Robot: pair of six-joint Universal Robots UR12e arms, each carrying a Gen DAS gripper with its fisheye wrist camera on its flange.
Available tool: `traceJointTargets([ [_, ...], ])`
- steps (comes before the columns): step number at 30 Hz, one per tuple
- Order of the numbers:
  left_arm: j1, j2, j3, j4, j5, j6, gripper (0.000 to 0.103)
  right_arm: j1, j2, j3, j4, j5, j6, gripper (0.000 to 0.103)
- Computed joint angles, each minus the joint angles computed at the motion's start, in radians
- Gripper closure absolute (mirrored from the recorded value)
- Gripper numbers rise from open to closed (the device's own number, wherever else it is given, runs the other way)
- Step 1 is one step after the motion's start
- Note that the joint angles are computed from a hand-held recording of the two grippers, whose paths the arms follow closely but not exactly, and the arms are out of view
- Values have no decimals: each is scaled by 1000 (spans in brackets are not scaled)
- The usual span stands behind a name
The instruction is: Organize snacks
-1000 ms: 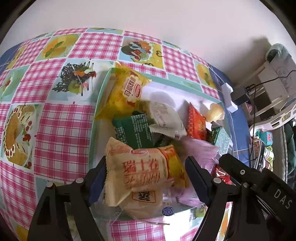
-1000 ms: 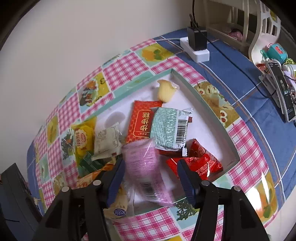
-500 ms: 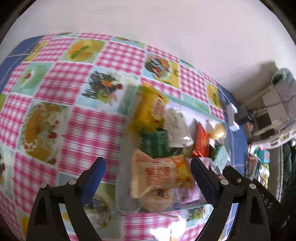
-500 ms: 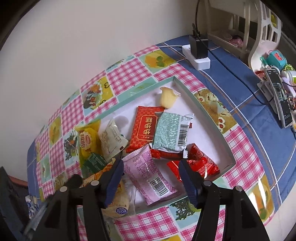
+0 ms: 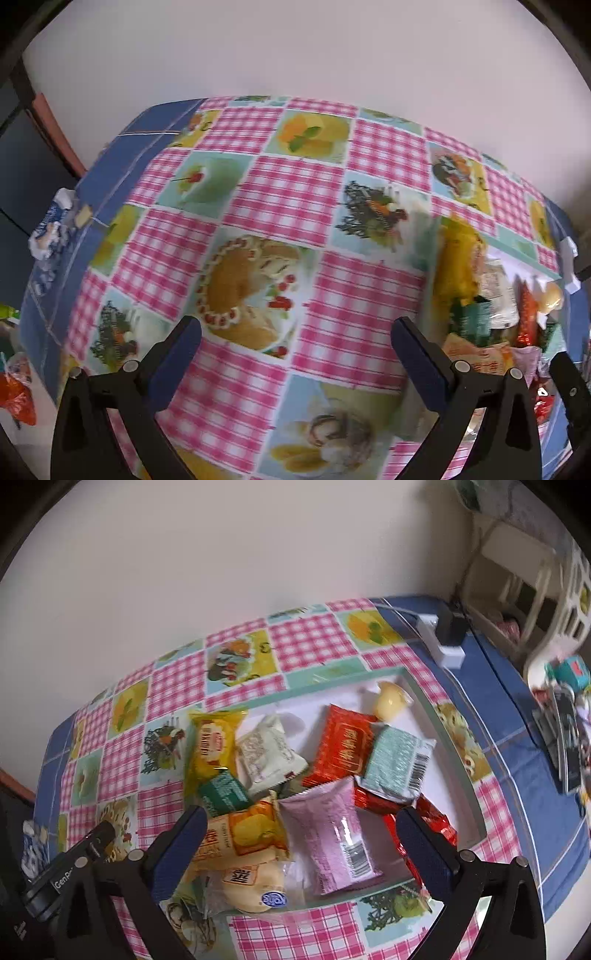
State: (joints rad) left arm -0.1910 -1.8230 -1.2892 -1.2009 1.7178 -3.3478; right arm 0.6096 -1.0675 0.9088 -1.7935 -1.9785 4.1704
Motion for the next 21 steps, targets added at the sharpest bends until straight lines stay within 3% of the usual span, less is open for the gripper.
traceJointTargets([
  [6,-14,3,8,-52,96,-9,1,17,17,-22,-4,-26,-30,0],
  [21,-9,115,-122,2,94,64,1,66,-18,48,3,-6,8,0],
])
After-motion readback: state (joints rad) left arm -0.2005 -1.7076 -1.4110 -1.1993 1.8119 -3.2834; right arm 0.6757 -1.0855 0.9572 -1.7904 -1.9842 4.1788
